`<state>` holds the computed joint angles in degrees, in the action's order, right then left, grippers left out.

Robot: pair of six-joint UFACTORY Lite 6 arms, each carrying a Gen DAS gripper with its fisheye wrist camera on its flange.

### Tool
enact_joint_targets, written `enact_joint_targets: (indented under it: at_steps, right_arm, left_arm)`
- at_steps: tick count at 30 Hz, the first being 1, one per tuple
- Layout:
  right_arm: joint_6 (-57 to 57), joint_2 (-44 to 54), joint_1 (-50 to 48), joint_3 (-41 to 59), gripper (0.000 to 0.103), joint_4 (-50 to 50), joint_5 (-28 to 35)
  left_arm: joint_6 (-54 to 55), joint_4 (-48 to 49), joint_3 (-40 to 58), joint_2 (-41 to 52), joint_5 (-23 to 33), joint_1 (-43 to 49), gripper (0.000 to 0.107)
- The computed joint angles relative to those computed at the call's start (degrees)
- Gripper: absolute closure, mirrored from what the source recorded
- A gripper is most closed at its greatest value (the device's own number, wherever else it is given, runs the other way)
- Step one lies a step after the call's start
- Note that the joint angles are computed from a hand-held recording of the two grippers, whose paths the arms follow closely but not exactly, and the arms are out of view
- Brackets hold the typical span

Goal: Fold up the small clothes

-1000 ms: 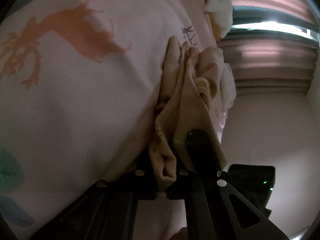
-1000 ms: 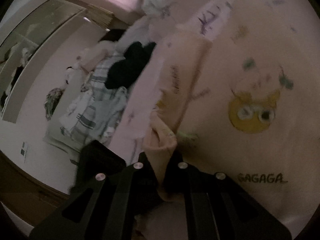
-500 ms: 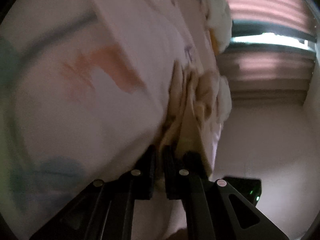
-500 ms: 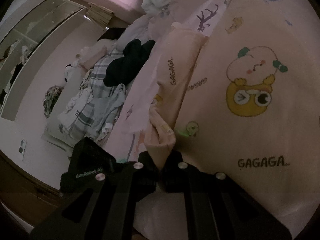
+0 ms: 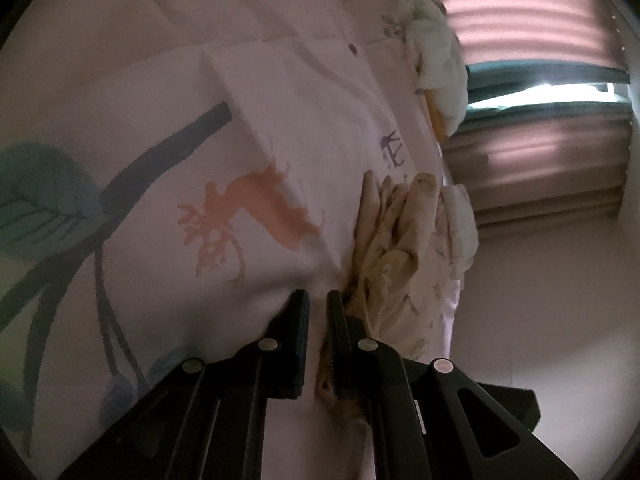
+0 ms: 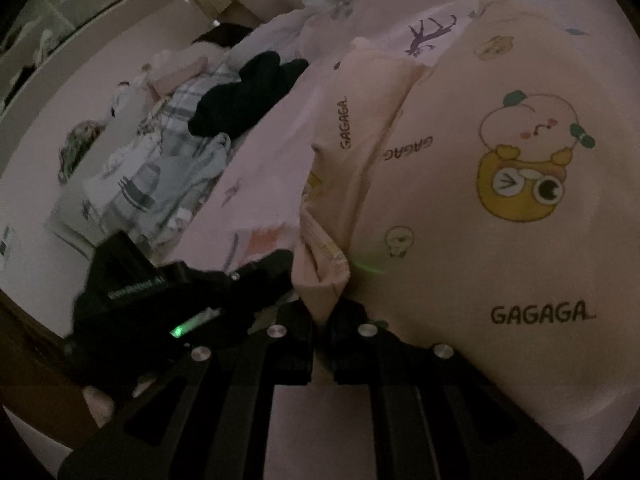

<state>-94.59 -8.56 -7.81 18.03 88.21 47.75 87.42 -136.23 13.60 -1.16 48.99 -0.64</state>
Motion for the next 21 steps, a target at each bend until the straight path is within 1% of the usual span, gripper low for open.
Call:
enact_joint_targets:
  at_steps: [5,7,9,13,16,21]
  right_arm:
    - [-3.00,2.61,-1.11,0.65,0.096,0.82,1.02]
    - [-5.78,2.83,-2.02,-0.36,0.097,2.19,1.97]
    - [-7.58,1.78,-1.06,-1.40,0.097,3.90,1.24]
    - [-8.28,0.25,0.49,-1.92,0.096,4.95,-0.56]
    - [-8.58,1.06,-0.36,-1.60,0.096,4.63,0.34]
    - [-8.25,1.35,-0.75,-1.50,0.096,4.05,0.80]
  left_arm:
    - [-0.47,0.16,-0.59,1.22,2.76,1.00,0.100]
    - [-0.32,0.22,-0.57,1.16,2.56,1.03,0.100]
    - [-0.12,0.96,-0.64,1.12,2.43,1.52,0.100]
    - [-0.84,2.29,-0.31,1.41,2.81,2.39,0.100]
    - [-1.23,1.15,0.62,1.63,2.10,1.18,0.100]
    - [-1.40,2.14,0.58,1.43,2.04,1.76,0.100]
